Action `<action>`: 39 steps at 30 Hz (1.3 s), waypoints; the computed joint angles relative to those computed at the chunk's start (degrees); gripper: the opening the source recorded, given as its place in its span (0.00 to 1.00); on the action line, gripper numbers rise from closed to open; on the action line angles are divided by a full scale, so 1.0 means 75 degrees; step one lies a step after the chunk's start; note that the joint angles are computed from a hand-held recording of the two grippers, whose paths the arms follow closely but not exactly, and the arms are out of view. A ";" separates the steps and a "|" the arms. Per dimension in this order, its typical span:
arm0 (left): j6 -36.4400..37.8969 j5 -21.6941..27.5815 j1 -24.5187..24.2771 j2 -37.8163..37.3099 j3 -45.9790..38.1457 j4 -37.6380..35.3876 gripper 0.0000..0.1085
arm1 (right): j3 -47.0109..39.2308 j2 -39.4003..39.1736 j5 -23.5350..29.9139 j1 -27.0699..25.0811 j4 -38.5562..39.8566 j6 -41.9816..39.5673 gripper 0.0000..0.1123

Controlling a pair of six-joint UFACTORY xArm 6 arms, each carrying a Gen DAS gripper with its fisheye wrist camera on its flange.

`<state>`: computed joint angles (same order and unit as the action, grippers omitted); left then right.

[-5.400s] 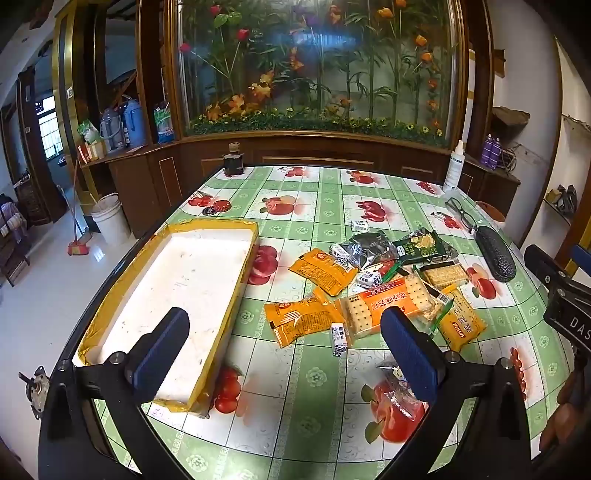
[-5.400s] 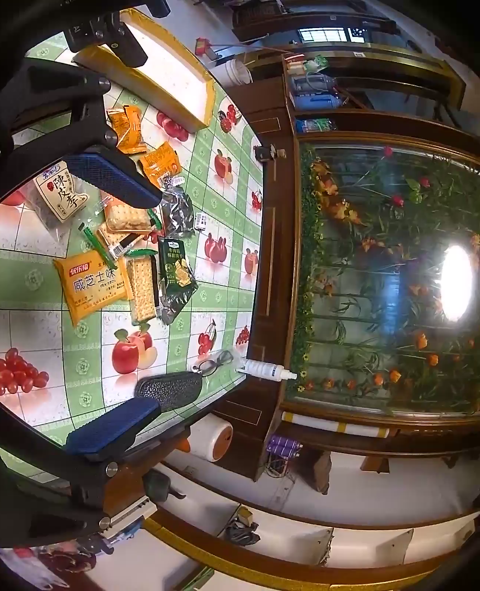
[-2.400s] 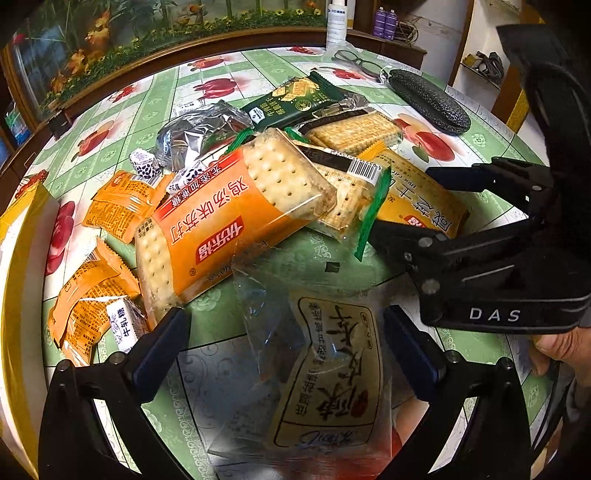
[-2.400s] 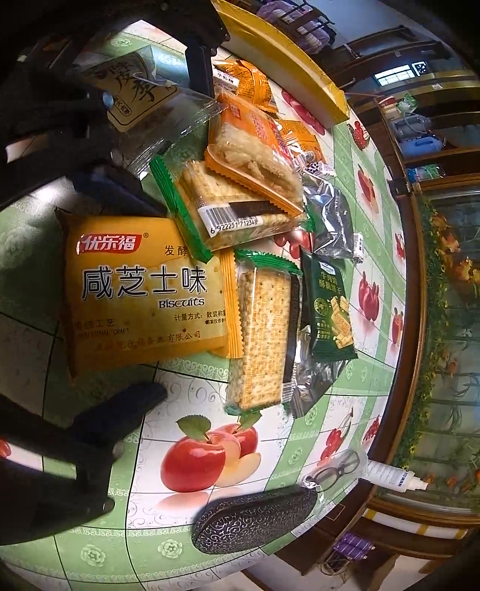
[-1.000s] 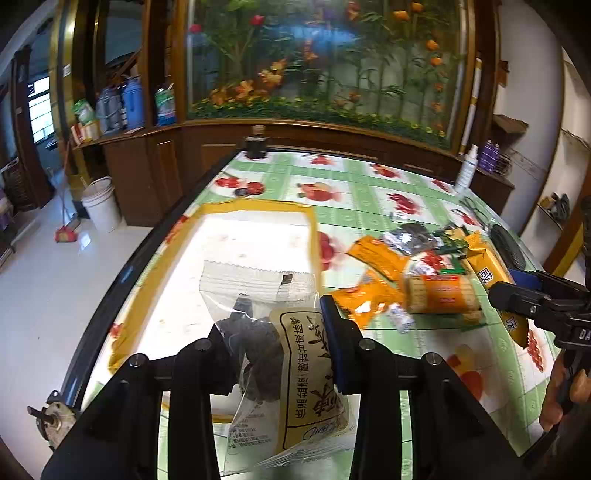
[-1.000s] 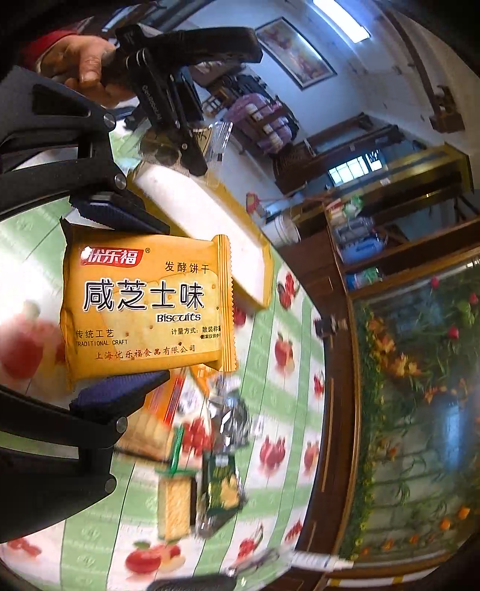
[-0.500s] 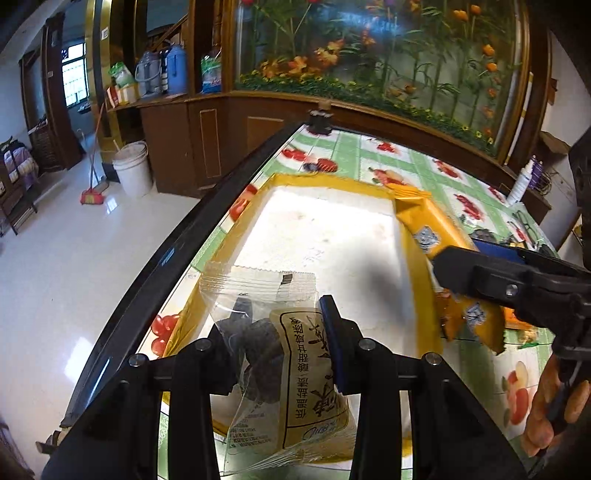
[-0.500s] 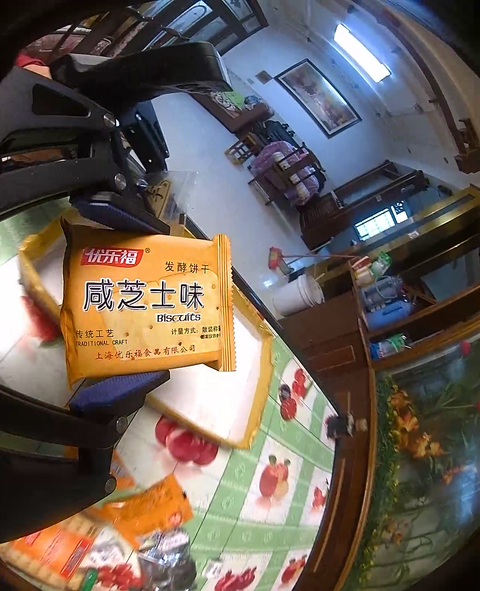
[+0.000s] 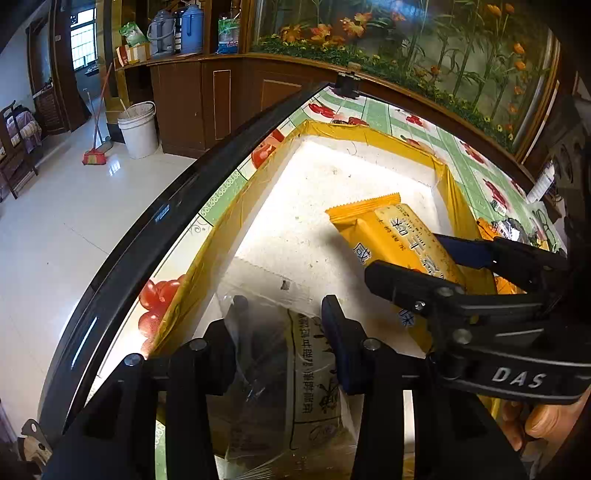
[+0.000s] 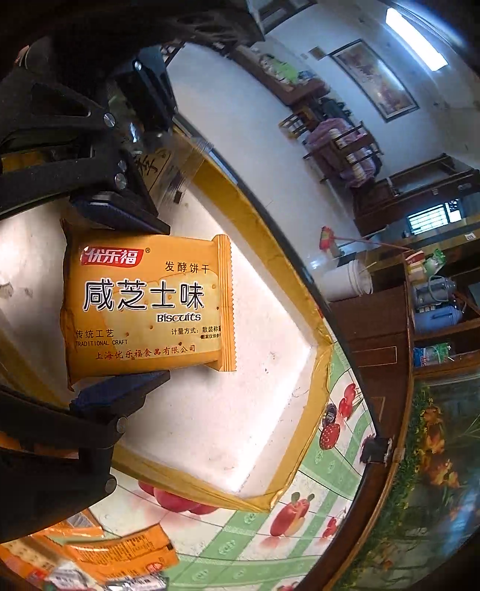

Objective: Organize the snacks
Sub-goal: 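Open left tool over white tray while right tool releases yellow pack inside, then move right tool to orange soda cracker pack while left tool approaches small white packet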

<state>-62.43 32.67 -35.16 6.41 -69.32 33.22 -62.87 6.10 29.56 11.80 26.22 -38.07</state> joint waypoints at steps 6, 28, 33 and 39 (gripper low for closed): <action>-0.0366 0.0326 -0.0092 -0.0144 0.0006 0.0377 0.66 | -0.0020 0.0007 -0.0053 0.0013 -0.0426 0.0284 0.63; 0.0520 -0.0184 -0.1240 0.0555 -0.1500 0.0083 0.68 | 0.1949 -0.3085 0.1006 -0.3942 0.2720 -0.1352 0.76; 0.1188 0.0014 -0.1659 0.1148 -0.2272 -0.0263 0.68 | 0.2046 -0.3297 0.1111 -0.4719 0.2779 -0.1436 0.76; 0.1562 0.0155 -0.1916 0.1453 -0.2685 -0.0566 0.68 | 0.2244 -0.3593 0.1333 -0.5153 0.2897 -0.1632 0.76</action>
<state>-50.72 33.83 -49.53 17.31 -89.45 28.97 -46.04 -20.84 39.56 -26.85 47.95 -50.31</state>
